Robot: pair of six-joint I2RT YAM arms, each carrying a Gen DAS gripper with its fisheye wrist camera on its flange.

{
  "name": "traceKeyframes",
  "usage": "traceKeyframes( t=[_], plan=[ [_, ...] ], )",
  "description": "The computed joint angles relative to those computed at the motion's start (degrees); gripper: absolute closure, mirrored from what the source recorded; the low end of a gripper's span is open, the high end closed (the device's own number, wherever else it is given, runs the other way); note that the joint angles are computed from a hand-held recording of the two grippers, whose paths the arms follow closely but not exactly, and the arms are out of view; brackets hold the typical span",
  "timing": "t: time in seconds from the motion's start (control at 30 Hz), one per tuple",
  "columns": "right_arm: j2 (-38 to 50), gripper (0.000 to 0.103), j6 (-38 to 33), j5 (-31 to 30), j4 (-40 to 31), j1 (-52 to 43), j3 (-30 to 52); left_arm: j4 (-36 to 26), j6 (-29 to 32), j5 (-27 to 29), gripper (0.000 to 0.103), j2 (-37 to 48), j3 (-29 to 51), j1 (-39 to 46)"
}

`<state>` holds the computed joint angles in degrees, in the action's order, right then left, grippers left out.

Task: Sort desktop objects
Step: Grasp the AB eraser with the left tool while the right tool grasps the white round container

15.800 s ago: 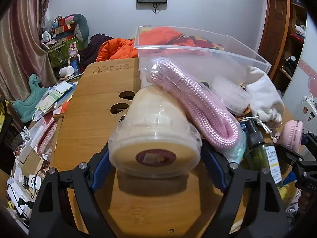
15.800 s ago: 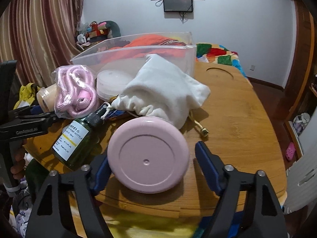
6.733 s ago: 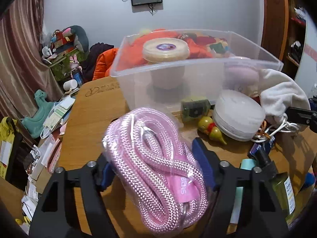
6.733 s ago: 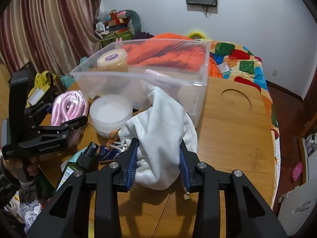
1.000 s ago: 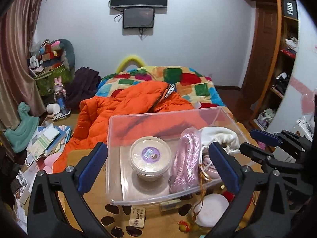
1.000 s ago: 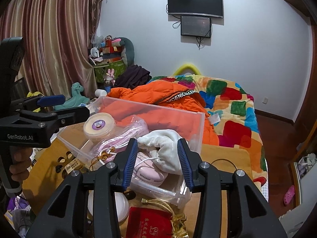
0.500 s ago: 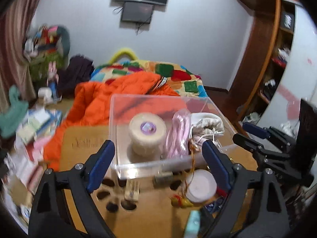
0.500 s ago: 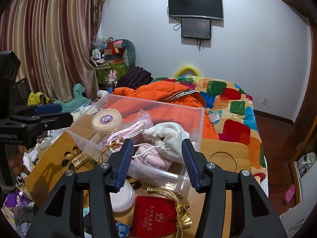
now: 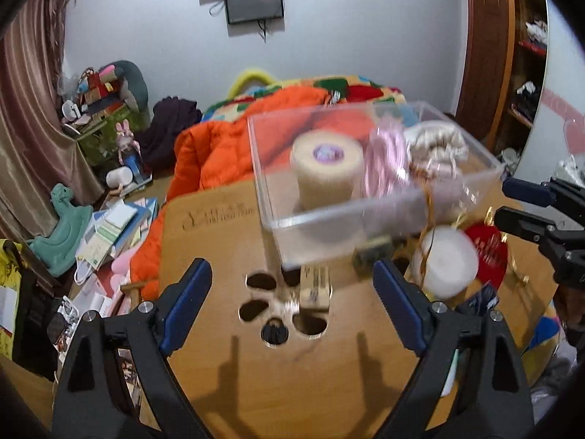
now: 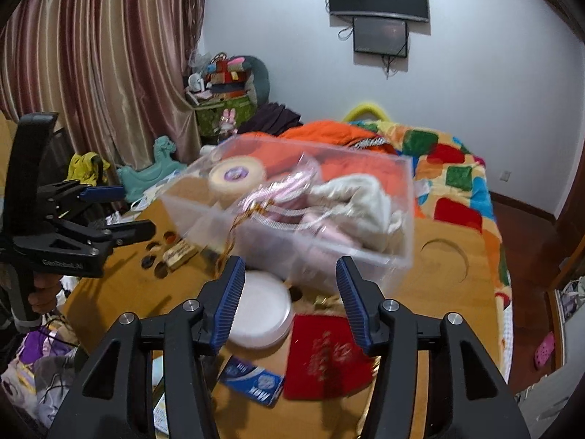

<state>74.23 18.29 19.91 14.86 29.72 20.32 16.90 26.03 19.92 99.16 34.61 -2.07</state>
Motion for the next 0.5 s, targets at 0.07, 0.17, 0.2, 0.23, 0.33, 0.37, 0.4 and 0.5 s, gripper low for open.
traceKeyframes(
  t=[0.07, 0.17, 0.2, 0.23, 0.33, 0.37, 0.4, 0.5],
  plan=[
    [1.6, 0.055, 1.1, -0.4, 0.3, 0.7, -0.1, 0.0, 0.7, 0.3, 0.012, 1.5, 0.2, 0.1],
    [3.7, 0.055, 2.3, -1.9, 0.8, 0.9, -0.2, -1.2, 1.0, 0.5, 0.014, 4.0, 1.6, 0.2],
    [4.4, 0.055, 2.8, -2.4, 1.1, 1.1, -0.4, -1.6, 1.1, 0.4, 0.019, 4.6, 2.1, 0.2],
    [5.1, 0.055, 3.0, -2.9, 1.5, 1.1, -0.5, -2.3, 1.5, 0.5, 0.025, 5.5, 2.8, 0.3],
    [7.5, 0.055, 3.6, -3.3, 2.1, 2.0, -0.2, -3.6, 2.0, -1.2, 0.035, 8.2, 4.9, -0.6],
    [8.4, 0.055, 3.5, -3.3, 2.1, 2.3, 0.1, -3.8, 2.2, -1.0, 0.036, 8.9, 5.3, -0.6],
    [9.5, 0.055, 3.5, -3.3, 1.9, 2.6, 0.6, -4.0, 2.4, -0.6, 0.036, 9.4, 5.7, -0.5],
    [11.1, 0.055, 3.2, -3.9, 1.4, 2.5, 1.4, -5.1, 2.3, 0.8, 0.036, 11.0, 7.0, -0.3]
  ],
)
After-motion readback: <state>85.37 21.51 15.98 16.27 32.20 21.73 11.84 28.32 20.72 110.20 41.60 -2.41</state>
